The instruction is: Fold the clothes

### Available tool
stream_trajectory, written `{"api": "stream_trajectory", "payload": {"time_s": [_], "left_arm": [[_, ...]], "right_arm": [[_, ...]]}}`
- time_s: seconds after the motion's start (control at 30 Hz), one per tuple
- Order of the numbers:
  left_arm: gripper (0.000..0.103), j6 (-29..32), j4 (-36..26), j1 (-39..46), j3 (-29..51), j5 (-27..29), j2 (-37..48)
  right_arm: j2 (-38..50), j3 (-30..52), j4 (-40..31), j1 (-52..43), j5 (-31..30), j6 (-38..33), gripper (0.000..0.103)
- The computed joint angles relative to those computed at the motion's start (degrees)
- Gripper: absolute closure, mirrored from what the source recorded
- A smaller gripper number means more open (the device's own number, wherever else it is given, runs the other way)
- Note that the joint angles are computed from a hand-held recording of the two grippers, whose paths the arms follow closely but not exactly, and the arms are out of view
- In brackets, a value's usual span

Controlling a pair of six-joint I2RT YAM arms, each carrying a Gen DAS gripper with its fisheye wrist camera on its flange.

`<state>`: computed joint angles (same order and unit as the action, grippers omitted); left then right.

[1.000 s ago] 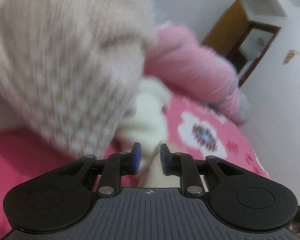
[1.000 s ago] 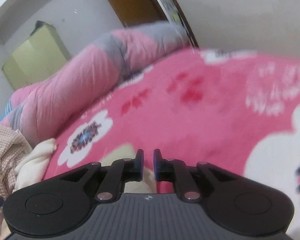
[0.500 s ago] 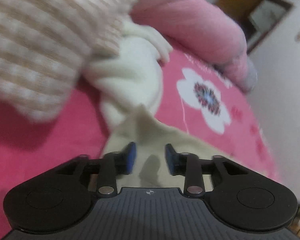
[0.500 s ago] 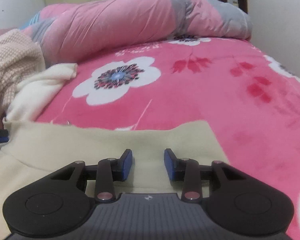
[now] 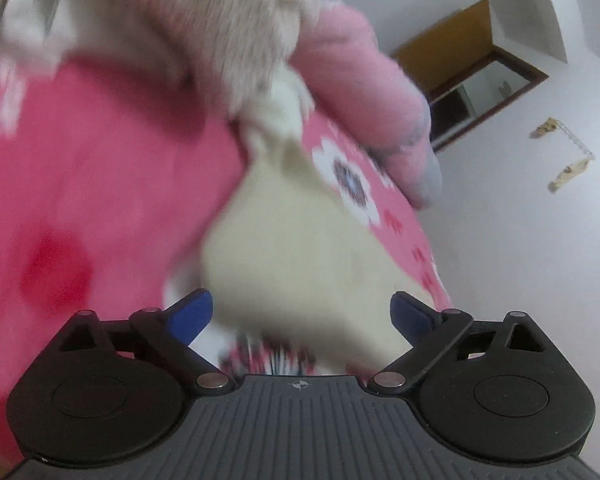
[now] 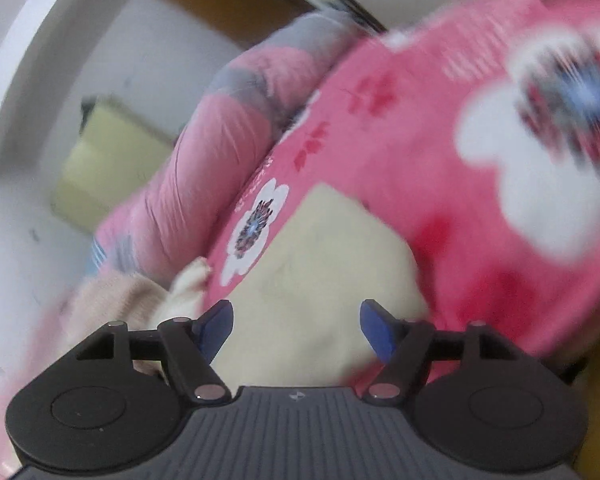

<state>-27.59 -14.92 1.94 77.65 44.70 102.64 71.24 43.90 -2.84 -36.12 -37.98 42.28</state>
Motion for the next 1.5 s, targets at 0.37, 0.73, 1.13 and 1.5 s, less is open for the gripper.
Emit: {"api": "stream_trajectory", "payload": {"time_s": [0.37,0.73,1.13,1.5], "left_arm": [[0.006,-13.8,24.6,-8.1,-3.5,-18.4,7.4],[0.056,-6.4,15.1,-6.3,3.4,-11.1,10.9],[0.071,-7.1,19.5,-3.8,-2.9,-1.9,8.4],[0.060,-5.0,17.8,-2.6,-13.8,-7.9,-4.8]], "right_arm": [[11.9,0.1,10.2,0.9,-3.1,15.8,0.029],[14.1,5.0,7.5,1.9,-1.0,19.2,0.029],[19.6,9.4,7.3,1.4,1.9,13.7,0.080],[10.3,8.2,-6.5,-3.1,6.0,-5.1,0.060]]}}
